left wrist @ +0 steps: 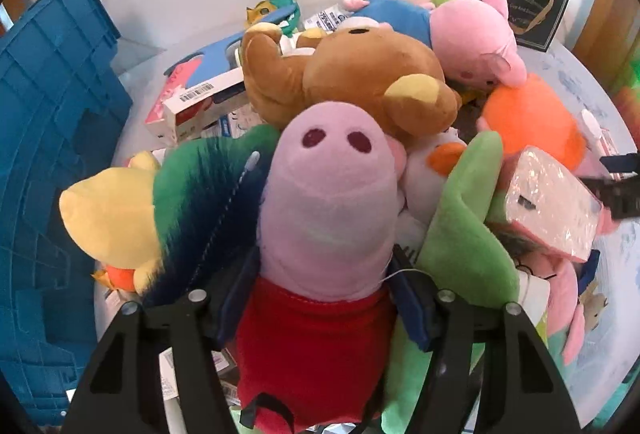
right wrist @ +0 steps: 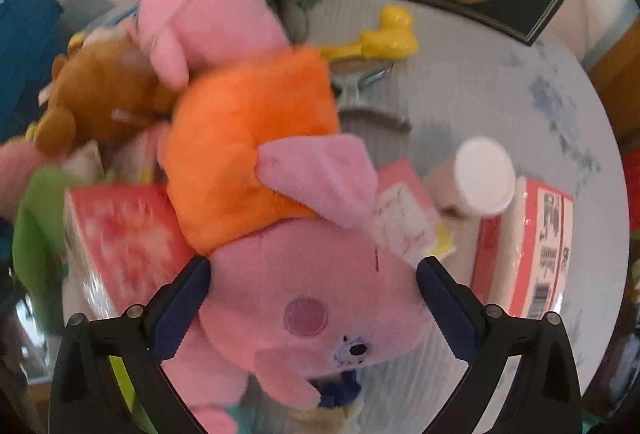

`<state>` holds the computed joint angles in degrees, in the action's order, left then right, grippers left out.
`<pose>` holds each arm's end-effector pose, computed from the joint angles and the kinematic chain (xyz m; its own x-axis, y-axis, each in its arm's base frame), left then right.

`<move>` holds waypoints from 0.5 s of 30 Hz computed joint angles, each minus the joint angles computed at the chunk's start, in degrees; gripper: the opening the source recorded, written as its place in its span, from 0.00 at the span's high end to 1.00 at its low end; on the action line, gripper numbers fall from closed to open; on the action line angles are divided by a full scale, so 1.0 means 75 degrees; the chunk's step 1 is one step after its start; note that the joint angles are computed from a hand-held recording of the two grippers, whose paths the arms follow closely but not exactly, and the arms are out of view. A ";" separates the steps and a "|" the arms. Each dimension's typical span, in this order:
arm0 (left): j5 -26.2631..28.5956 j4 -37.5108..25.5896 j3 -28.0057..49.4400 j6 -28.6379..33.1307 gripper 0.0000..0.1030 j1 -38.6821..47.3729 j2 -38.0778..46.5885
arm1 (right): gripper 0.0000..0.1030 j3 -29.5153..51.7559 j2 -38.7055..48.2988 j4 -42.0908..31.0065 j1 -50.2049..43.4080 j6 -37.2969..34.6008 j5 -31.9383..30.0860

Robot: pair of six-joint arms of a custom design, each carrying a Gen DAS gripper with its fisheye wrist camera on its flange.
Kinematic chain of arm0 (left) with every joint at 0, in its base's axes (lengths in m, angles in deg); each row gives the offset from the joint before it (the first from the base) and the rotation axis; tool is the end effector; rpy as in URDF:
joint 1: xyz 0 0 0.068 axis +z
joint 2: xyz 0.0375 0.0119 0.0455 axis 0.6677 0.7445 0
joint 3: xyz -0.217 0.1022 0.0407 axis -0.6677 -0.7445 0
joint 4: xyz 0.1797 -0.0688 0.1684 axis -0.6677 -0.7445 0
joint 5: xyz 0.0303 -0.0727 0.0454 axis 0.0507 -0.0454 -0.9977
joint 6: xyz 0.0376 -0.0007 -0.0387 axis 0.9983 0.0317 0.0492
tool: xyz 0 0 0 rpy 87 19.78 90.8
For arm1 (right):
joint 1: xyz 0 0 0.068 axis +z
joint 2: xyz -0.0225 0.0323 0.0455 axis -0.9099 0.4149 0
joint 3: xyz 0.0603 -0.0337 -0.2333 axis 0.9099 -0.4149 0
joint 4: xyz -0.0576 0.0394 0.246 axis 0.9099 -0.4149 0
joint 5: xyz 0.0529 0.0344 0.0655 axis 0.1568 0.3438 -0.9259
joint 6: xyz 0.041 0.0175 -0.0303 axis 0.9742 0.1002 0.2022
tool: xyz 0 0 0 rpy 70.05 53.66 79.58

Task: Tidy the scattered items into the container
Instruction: 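Grasp the orange-and-pink plush with the right tool while the left tool grasps the red-shirted pig plush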

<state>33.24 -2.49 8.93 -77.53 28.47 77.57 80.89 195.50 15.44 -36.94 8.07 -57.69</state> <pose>0.2687 -0.0575 0.1400 -0.9069 0.1346 -0.3992 0.0872 0.9871 0.1346 0.2910 0.1583 0.1167 -0.9758 -0.0731 -0.2061 -0.0935 0.9914 0.0913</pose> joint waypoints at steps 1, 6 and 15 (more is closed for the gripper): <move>-0.0026 -0.0039 0.0062 -0.0024 0.38 -0.0026 0.0074 | 0.01 0.0165 0.0146 -0.0053 -0.0007 -0.0111 0.0004; -0.0290 -0.0014 0.0171 -0.0117 0.36 -0.0142 0.0323 | 0.00 0.0547 0.0822 0.0372 -0.0401 -0.0160 -0.0840; -0.0185 0.0134 -0.0070 -0.0447 0.41 -0.0130 0.0059 | 0.21 -0.0953 -0.0314 0.1284 -0.0216 0.0477 -0.0565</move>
<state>31.85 -1.48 8.41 -80.88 27.49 78.01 73.74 193.15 25.07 -38.56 11.65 -61.92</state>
